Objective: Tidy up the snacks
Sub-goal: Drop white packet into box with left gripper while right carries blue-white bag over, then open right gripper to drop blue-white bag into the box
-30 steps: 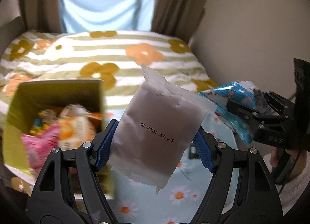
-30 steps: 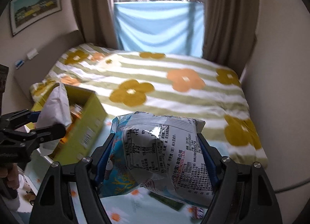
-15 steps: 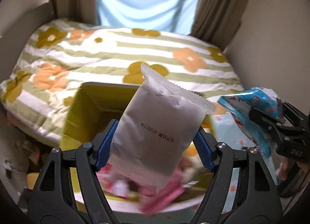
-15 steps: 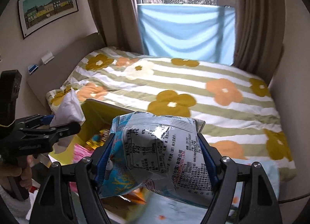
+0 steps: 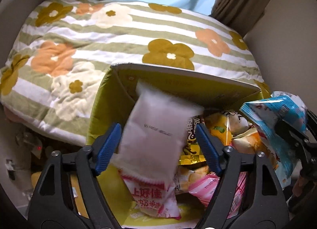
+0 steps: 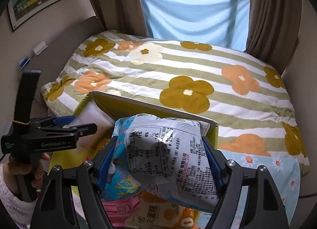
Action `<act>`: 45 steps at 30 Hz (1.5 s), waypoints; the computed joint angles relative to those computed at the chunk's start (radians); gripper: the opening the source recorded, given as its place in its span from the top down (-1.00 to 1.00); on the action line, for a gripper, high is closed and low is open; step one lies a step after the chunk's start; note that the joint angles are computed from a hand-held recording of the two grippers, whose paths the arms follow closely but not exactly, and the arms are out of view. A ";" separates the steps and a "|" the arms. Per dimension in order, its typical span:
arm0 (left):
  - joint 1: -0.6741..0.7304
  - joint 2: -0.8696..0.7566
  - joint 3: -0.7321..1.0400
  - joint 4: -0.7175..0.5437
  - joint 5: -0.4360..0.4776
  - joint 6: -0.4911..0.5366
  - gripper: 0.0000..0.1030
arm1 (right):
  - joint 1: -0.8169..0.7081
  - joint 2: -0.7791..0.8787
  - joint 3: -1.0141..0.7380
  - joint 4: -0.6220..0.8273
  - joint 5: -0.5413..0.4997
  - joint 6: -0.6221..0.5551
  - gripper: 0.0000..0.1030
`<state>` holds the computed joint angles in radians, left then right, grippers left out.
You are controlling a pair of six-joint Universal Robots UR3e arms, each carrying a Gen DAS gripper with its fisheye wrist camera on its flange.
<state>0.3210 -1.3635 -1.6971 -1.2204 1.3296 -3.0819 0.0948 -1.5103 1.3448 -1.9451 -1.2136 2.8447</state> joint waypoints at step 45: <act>0.104 0.461 -0.205 -0.228 -0.015 0.094 -0.99 | 0.031 -0.108 0.129 -0.060 0.049 0.061 -0.99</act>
